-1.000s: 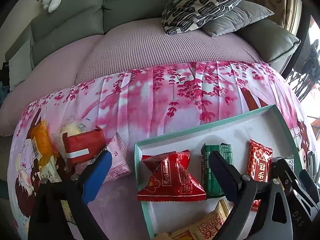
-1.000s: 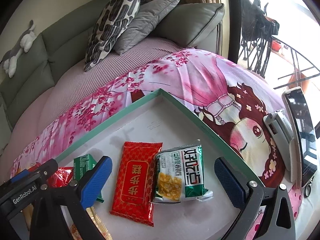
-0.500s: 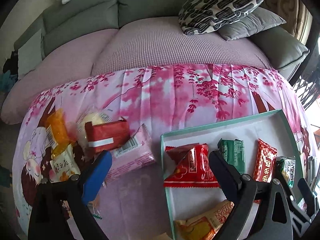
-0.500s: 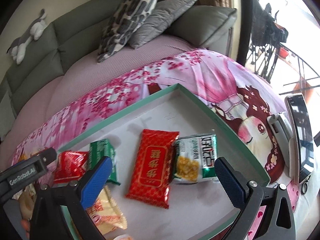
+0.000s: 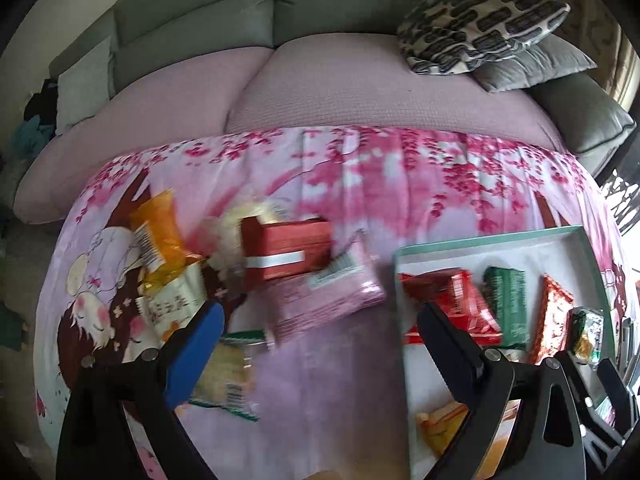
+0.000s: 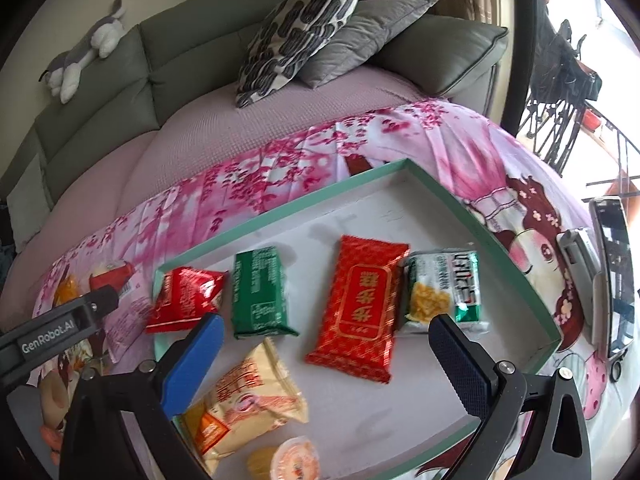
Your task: Organize snacks
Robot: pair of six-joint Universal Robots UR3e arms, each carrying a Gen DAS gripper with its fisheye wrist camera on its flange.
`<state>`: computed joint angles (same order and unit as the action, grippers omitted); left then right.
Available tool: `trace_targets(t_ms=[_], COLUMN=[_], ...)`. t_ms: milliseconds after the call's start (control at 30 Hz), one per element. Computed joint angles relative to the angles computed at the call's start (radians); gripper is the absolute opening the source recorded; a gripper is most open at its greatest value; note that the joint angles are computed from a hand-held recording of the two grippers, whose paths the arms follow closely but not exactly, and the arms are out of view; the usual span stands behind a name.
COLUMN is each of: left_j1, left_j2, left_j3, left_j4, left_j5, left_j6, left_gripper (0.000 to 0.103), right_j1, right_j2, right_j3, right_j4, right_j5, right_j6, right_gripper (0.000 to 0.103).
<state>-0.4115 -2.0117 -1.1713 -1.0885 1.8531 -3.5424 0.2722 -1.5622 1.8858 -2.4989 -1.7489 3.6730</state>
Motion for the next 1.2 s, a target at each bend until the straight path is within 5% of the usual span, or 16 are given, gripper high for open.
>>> trace_targets(t_ms=[667, 1200], left_j1=[0.272, 0.403], left_j2=[0.456, 0.531], left_j3=[-0.588, -0.686], left_j4=[0.136, 0.148], left_j5=[-0.057, -0.127], left_j6=[-0.006, 0.026], left_gripper=[0.097, 0.097], right_j1=[0.247, 0.34], right_j2=[0.236, 0.388], right_j3=[-0.295, -0.444], right_j4=[0.018, 0.055], right_j5=[-0.053, -0.005], right_j6=[-0.039, -0.063], right_gripper=[0.103, 0.103])
